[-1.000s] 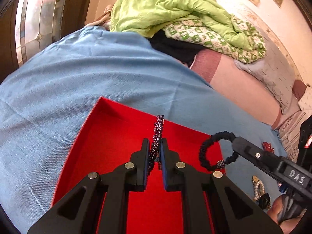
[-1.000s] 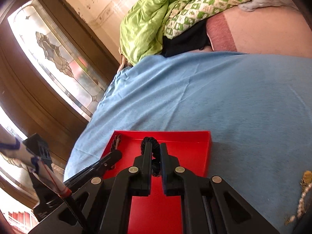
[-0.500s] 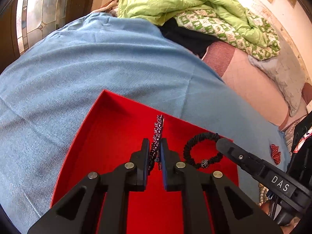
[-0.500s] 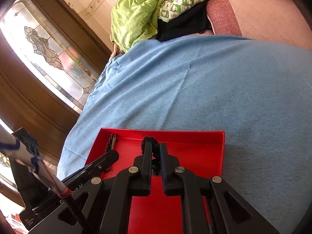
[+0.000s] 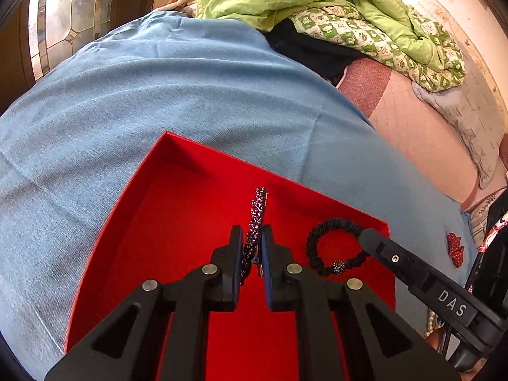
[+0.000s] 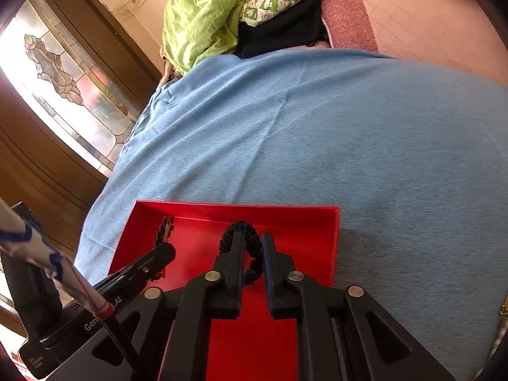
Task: Organize jewelry
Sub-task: 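Carry the hair clip with left gripper while right carries the scrunchie to the red box, then open both grippers to drop the clip and scrunchie into the red box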
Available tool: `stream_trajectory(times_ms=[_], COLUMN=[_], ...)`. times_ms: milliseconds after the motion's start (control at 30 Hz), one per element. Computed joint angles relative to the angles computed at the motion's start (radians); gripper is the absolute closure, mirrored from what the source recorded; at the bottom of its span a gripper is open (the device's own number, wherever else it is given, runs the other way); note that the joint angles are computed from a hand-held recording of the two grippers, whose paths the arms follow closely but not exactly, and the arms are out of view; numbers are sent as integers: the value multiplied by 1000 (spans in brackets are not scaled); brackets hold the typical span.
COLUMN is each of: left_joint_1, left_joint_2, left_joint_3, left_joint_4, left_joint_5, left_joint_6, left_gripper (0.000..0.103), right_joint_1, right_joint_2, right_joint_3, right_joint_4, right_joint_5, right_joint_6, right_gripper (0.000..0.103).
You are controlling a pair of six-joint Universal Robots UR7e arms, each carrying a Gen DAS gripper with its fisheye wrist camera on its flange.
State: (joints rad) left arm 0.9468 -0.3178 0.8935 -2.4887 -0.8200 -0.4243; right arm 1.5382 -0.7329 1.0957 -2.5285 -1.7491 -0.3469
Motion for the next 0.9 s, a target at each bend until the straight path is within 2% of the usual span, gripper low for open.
stream_trajectory(times_ms=[33, 67, 100, 267, 433, 533, 633, 800, 900], left_joint_1=[0, -2, -4, -9, -31, -52, -74, -109, -118], left_joint_2=[0, -1, -1, -4, 7, 27, 56, 134, 177], left_joint_3=[0, 3, 5, 19, 26, 12, -18, -120, -182], left_joint_4=[-1, -12, -18, -70, -169, -225, -227, -149, -81], left_joint_5=[1, 6, 15, 17, 23, -16, -72, -152, -251], left_joint_6=[-1, -1, 0, 15, 73, 125, 162, 213, 227], left_gripper=[84, 76, 74, 73, 73, 73, 73, 73, 73], right_joint_1=[-1, -3, -4, -5, -17, -32, -61, -121, -166], right_joint_2=[-3, -6, -11, -31, -109, -179, -263, -396, -466], right_joint_3=[2, 7, 14, 41, 130, 207, 289, 383, 416], right_joint_4=[-2, -4, -14, -39, -88, -126, -163, -206, -219], right_joint_5=[1, 7, 11, 26, 73, 87, 106, 113, 124], right_joint_6=[-3, -3, -2, -6, -17, -26, -40, -41, -23], right_gripper=[79, 69, 67, 67, 67, 67, 67, 67, 67])
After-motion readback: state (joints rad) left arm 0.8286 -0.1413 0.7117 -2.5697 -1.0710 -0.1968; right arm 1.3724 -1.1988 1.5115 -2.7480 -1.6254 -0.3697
